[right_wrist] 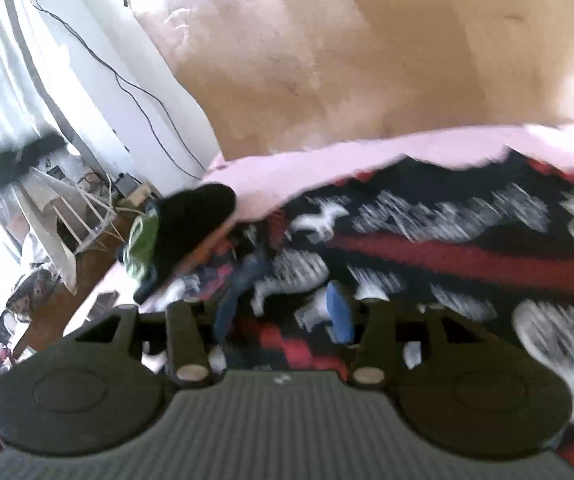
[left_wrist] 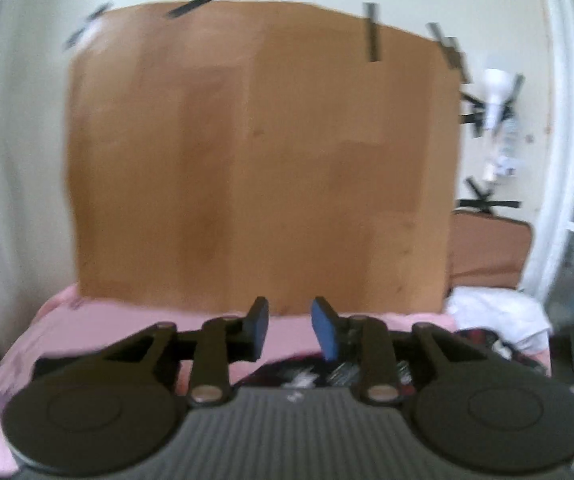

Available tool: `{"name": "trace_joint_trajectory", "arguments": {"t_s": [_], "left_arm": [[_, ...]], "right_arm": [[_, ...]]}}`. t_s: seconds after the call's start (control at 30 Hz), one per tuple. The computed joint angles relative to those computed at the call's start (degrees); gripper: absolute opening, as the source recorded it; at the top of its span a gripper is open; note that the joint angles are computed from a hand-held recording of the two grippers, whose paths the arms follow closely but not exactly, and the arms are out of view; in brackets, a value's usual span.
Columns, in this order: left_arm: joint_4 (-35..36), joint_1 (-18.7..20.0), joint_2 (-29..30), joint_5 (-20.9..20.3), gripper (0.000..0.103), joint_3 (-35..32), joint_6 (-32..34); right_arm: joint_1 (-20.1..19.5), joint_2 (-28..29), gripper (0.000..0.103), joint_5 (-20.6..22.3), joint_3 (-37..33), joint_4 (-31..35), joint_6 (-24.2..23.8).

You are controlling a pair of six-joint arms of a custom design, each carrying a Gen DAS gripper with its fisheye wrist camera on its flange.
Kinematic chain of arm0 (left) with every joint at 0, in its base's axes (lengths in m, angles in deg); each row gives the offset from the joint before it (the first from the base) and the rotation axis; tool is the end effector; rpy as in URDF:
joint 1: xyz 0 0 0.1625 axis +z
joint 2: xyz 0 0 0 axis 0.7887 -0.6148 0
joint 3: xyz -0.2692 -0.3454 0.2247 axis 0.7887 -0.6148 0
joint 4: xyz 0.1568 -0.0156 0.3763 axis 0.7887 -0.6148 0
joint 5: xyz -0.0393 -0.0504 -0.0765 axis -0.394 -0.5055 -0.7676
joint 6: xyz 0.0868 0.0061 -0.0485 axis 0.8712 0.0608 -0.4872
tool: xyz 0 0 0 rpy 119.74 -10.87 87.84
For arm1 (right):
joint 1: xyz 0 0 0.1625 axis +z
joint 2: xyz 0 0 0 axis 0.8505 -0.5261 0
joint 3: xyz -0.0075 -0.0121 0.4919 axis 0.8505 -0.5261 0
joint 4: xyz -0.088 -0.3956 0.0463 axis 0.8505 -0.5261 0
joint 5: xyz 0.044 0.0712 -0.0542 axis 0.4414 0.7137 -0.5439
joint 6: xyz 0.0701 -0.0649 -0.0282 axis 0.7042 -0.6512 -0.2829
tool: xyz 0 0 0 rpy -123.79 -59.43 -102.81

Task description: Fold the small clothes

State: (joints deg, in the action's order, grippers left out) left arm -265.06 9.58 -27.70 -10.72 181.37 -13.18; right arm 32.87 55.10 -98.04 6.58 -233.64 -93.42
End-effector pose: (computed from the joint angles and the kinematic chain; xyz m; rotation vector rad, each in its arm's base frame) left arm -0.1475 -0.6581 0.3108 0.7628 2.2014 -1.3655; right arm 0.1685 -0.7622 0.0708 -0.9325 2.8331 -0.7166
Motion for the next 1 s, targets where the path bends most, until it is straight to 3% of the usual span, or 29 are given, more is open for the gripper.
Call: {"name": "trace_joint_trajectory", "arguments": {"t_s": [0.13, 0.2, 0.23, 0.27, 0.3, 0.37, 0.53, 0.63, 0.8, 0.9, 1.0], "left_arm": [[-1.92, 1.92, -3.31, 2.22, 0.035, 4.56, -2.45], [-2.48, 2.80, -4.54, 3.16, 0.037, 6.02, -3.43], [-2.47, 3.14, -4.91, 3.43, 0.037, 6.33, -4.07], [-2.39, 3.51, -5.26, 3.49, 0.037, 6.56, -4.72], [-2.41, 3.92, -5.55, 3.21, 0.037, 6.70, -5.04], [-2.50, 4.79, -5.82, 2.12, 0.039, 6.61, -5.38], [1.02, 5.96, -3.12, -0.87, 0.042, 2.54, -7.57], [3.98, 6.65, -0.55, -2.88, 0.047, -0.68, -8.09], [14.85, 7.98, 5.88, -3.51, 0.055, -10.68, -9.27], [27.58, 9.40, 10.32, -3.57, 0.057, -19.63, -14.52], [40.72, 11.18, 14.11, -7.23, 0.060, -27.69, -20.89]], "right_arm": [[2.45, 5.44, 0.054, -1.74, -9.86, 9.19, 2.70], [3.74, 7.74, 0.052, -5.83, -13.28, 13.49, 2.54], [4.31, 8.64, 0.024, -7.72, -14.61, 15.67, 1.99], [5.04, 9.06, 0.010, -9.82, -14.91, 16.23, 0.52], [5.48, 8.82, 0.011, -10.25, -14.23, 14.55, -0.66], [5.35, 6.37, 0.010, -5.51, -11.34, 8.69, -3.13], [4.36, 0.11, 0.010, 0.97, -8.98, -7.92, 0.33], [2.58, -3.57, 0.010, 0.35, -6.79, -15.88, 1.75], [-1.92, -6.40, 0.010, -1.83, -3.85, -15.52, 7.25], [-3.27, -6.18, 0.010, -3.18, -1.53, -16.33, 8.79], [-4.02, -5.97, 0.010, -3.42, -0.80, -15.93, 10.10]]}}
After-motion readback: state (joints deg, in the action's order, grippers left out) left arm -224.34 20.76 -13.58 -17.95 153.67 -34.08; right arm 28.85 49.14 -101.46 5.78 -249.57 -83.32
